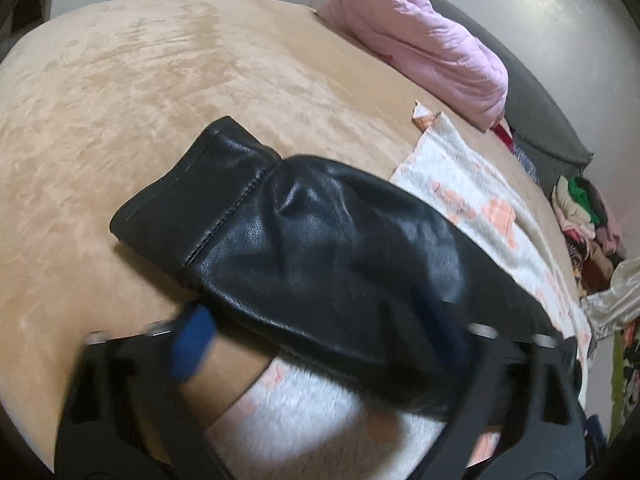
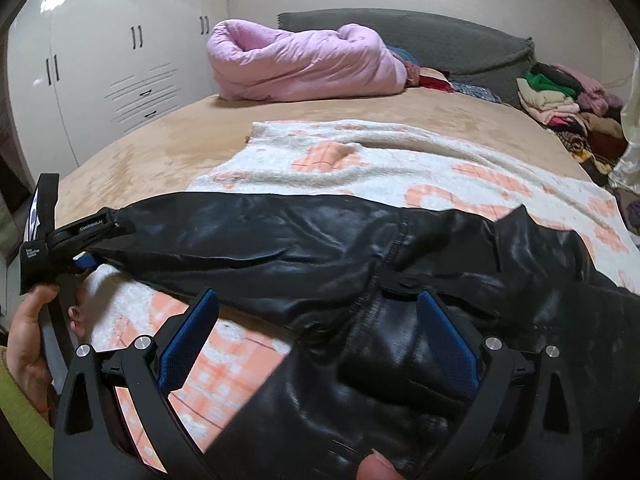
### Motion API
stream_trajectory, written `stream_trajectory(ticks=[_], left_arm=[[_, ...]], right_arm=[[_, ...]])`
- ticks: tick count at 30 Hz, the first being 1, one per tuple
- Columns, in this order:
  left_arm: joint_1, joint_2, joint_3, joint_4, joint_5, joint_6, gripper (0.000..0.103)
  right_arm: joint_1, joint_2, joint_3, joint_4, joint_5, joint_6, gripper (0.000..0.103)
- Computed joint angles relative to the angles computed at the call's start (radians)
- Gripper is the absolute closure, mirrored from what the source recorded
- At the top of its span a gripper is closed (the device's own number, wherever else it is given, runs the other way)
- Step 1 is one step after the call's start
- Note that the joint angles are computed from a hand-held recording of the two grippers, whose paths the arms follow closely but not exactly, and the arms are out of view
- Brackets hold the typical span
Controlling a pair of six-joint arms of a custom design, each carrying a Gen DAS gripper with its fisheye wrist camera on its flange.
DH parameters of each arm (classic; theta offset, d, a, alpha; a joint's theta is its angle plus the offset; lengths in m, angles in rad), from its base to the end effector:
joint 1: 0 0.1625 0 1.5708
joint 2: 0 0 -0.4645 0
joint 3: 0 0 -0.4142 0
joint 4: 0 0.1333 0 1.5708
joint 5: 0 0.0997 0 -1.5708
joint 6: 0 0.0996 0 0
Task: Fold large clothes
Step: 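Grasp the other sleeve cuff with the left tool, then lift and fold the held sleeve over the jacket body with the left tool, release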
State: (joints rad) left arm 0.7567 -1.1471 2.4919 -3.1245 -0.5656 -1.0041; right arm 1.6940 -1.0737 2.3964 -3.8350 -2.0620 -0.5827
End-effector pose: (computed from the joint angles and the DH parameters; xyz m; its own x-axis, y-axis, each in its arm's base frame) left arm -0.1361 -0.4274 0.1507 -0.8660 -0.4219 -0.2684 -0.0360 0.5879 -0.8081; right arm 0.1413 -0.4389 0.1982 -0.7300 -0.0959 0.6767 -0.5677 0.6363 -0.5223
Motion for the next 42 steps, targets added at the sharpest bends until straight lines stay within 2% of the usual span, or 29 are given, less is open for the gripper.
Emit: stream_trajectory(ticks=[1,3,4,8,14,20,25,31,38,42], left_arm=[[0.0,-0.004,-0.002,0.028,0.026,-0.027,0.069],[0.007,0.006,0.003,-0.033,0.016,0.005,0.077],[0.009,0.013,0.01,-0.092,0.003,0.033,0.085],[-0.008,0.035,0.031,-0.262,-0.018,0.127,0.097],[-0.078,0.031,0.043,-0.342,-0.011,0.181,0.101],[-0.16,0.004,0.011,-0.264,0.01,0.222,0.103],[-0.224,-0.004,-0.035,-0.192,0.025,0.262,0.103],[-0.281,0.022,-0.076,-0.17,0.033,0.297,0.103],[-0.334,0.078,-0.148,-0.136,0.033,0.347,0.103],[-0.352,0.119,-0.191,-0.139,0.02,0.388,0.103]], right_arm=[[-0.004,-0.007,0.005,-0.004,-0.003,0.002,0.004],[-0.015,-0.026,0.019,-0.013,-0.009,0.007,0.004],[-0.02,-0.036,0.027,-0.019,-0.012,0.01,0.004],[-0.041,-0.084,0.056,-0.038,-0.014,0.028,0.004],[-0.072,-0.173,0.098,-0.027,-0.008,0.058,0.004],[-0.091,-0.231,0.141,-0.038,0.011,0.061,0.004],[-0.122,-0.293,0.175,-0.026,0.056,0.085,0.004],[-0.159,-0.363,0.211,-0.023,0.109,0.084,0.004],[-0.245,-0.47,0.258,-0.008,0.193,0.102,0.004],[-0.326,-0.551,0.285,0.022,0.268,0.124,0.004]])
